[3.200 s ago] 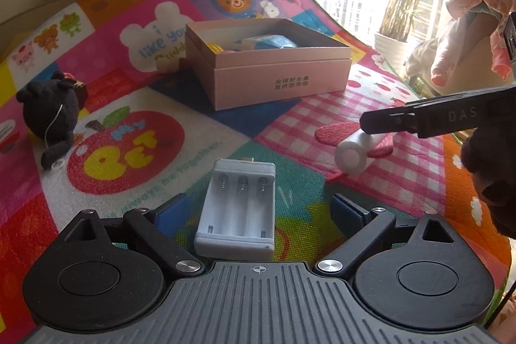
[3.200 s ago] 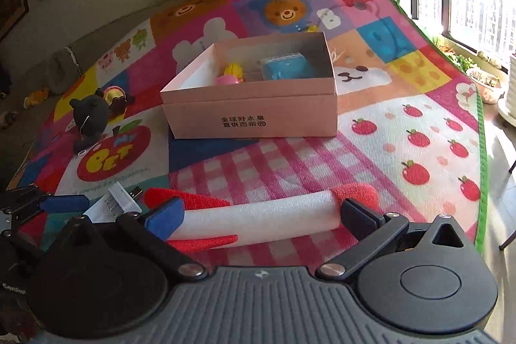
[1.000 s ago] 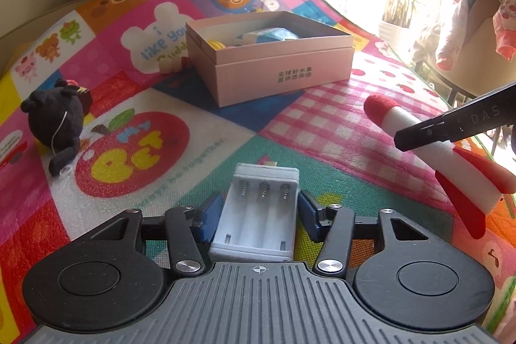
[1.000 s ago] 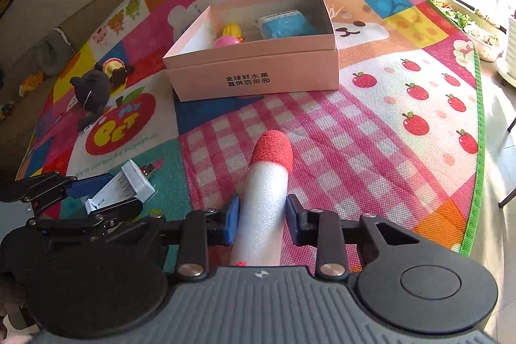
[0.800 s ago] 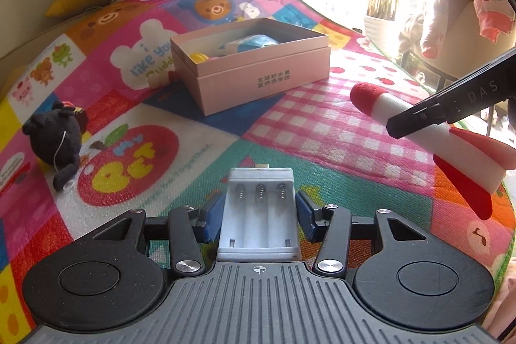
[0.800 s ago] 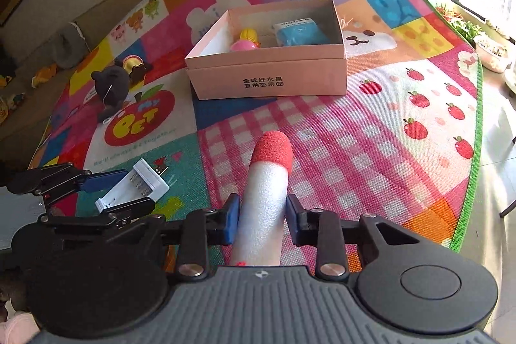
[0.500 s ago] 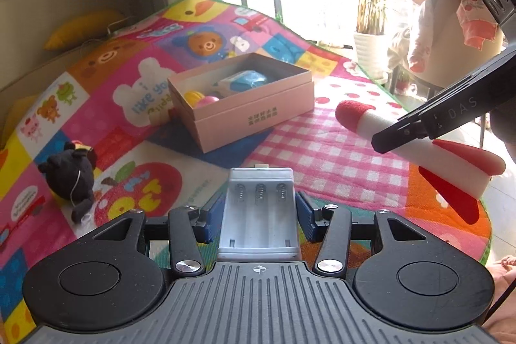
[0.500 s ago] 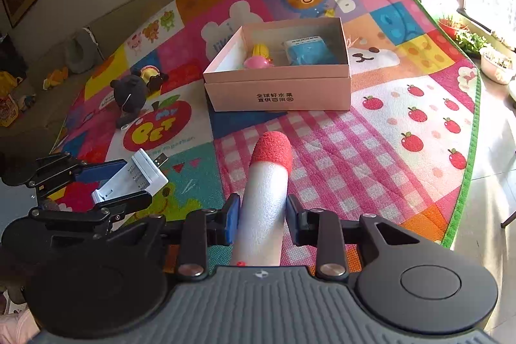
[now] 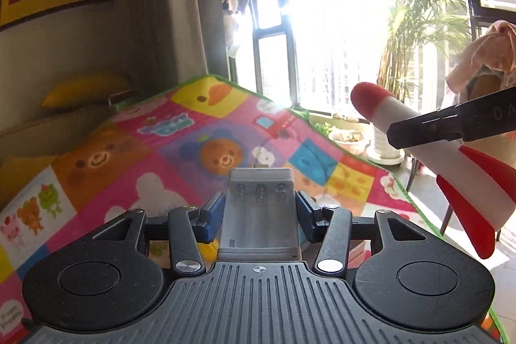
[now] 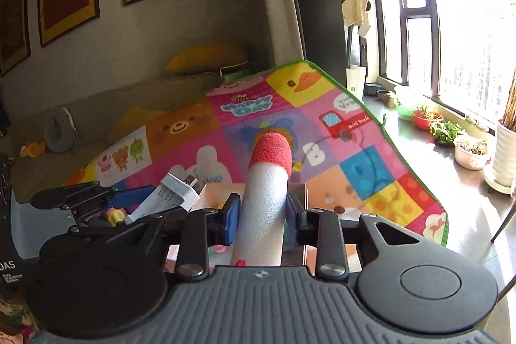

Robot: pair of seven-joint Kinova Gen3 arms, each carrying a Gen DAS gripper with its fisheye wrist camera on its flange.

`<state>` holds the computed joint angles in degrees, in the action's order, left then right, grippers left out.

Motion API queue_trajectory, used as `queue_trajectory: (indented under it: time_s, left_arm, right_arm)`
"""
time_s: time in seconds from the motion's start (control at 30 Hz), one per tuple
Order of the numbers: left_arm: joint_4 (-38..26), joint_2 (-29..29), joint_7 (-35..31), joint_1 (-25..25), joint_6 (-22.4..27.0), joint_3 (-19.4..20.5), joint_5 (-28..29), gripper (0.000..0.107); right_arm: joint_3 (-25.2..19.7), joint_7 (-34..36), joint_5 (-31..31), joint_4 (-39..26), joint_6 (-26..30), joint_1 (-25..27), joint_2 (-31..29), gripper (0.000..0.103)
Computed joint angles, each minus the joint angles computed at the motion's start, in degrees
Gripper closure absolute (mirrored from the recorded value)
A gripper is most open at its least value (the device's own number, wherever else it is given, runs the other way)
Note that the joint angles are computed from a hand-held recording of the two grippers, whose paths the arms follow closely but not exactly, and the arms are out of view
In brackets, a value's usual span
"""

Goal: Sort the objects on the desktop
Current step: 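Drop the rocket and battery holder into the pink box with both grippers, then grasp the small white red-capped bottle with the right gripper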

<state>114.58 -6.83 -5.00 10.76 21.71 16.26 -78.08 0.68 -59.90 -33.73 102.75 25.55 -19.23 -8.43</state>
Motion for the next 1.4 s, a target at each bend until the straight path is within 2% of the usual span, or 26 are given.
queue_trajectory:
  time_s: [0.03,0.1,0.17,0.23,0.3,0.4,0.47,0.57,0.63,0.67,0.73,0.83,0.9,0.97,1.0,1.07,1.1,1.23,1.4]
  left_arm:
    - [-0.7,1.2,1.5,-0.2,-2.3,-2.1,-0.4,0.053]
    - [-0.8,1.8,1.8,-0.7,-5.6,-5.5,1.7,0.042]
    - [1.2,0.1,0.2,-4.0,-6.0,-4.8,4.2,0.018]
    - [4.2,-2.0,0.2,-8.3,-5.1,-1.8,4.5,0.013]
    - [7.1,-4.0,-3.3,-8.5,-5.2,-2.8,8.1,0.013]
    - [10.8,-6.4,-9.6,-5.5,-6.1,-7.0,15.1,0.011]
    - [13.2,-7.9,-11.9,-6.7,-6.7,-6.2,18.0,0.011]
    - [15.9,-9.3,-13.0,-9.0,-8.1,-3.9,18.9,0.01]
    - [16.9,-9.7,-17.3,-6.5,-8.6,-6.4,22.7,0.007]
    - [17.4,-10.0,-19.5,-5.3,-8.8,-7.7,24.7,0.007]
    - [18.4,-10.6,-22.4,-4.4,-9.1,-9.4,27.5,0.007]
    - [20.0,-12.0,-24.7,-5.5,-9.4,-10.3,30.5,0.006]
    - [21.0,-12.7,-24.7,-8.7,-10.5,-9.0,31.3,0.005]
    - [21.9,-13.4,-24.3,-13.0,-12.0,-6.8,31.8,0.005]
    - [22.3,-13.6,-24.3,-14.8,-12.6,-5.8,32.1,0.005]
    - [23.2,-14.2,-25.1,-17.2,-13.9,-5.2,33.2,0.005]
    - [23.7,-14.6,-25.7,-17.8,-14.5,-5.3,33.8,0.004]
    - [25.8,-16.6,-29.2,-17.1,-16.3,-8.3,36.4,0.004]
    - [27.4,-18.4,-33.1,-14.0,-16.4,-13.7,40.7,0.004]
  right_arm:
    - [-0.8,-1.5,1.5,-2.1,-0.3,0.4,1.8,0.073]
    - [-3.1,-6.0,6.1,-6.2,-0.6,1.6,5.6,0.073]
    - [-4.6,-8.7,9.2,-9.8,0.4,2.1,9.1,0.073]
    - [-6.1,-10.6,11.6,-13.3,2.0,2.3,12.9,0.073]
    - [-7.3,-13.3,14.5,-15.7,2.9,1.8,16.2,0.073]
    - [-7.6,-19.6,20.6,-18.7,3.5,-0.9,20.7,0.073]
    - [-8.4,-22.0,22.1,-21.7,6.2,-1.5,23.7,0.073]
    - [-9.8,-24.0,22.1,-25.6,9.4,-1.9,27.5,0.075]
    - [-9.8,-25.9,23.0,-28.1,11.5,-3.2,29.7,0.075]
    - [-9.0,-27.9,24.4,-29.0,12.3,-4.6,30.4,0.073]
    - [-8.2,-30.2,26.9,-29.3,12.2,-6.3,30.8,0.063]
    - [-7.1,-33.0,30.9,-28.0,10.3,-8.2,29.7,0.063]
    - [-7.1,-33.3,33.4,-28.7,11.0,-9.2,29.3,0.063]
    - [-7.4,-33.0,37.2,-31.9,15.1,-11.4,30.0,0.065]
    - [-8.0,-31.8,38.0,-34.0,17.5,-12.1,30.8,0.07]
    - [-10.6,-28.4,36.9,-39.1,22.1,-12.0,33.7,0.073]
    - [-10.5,-27.6,36.7,-41.7,24.5,-13.3,35.2,0.073]
    - [-6.9,-26.0,39.8,-52.3,32.3,-20.8,42.8,0.073]
    - [0.0,-24.0,49.7,-65.6,42.7,-30.5,52.9,0.073]
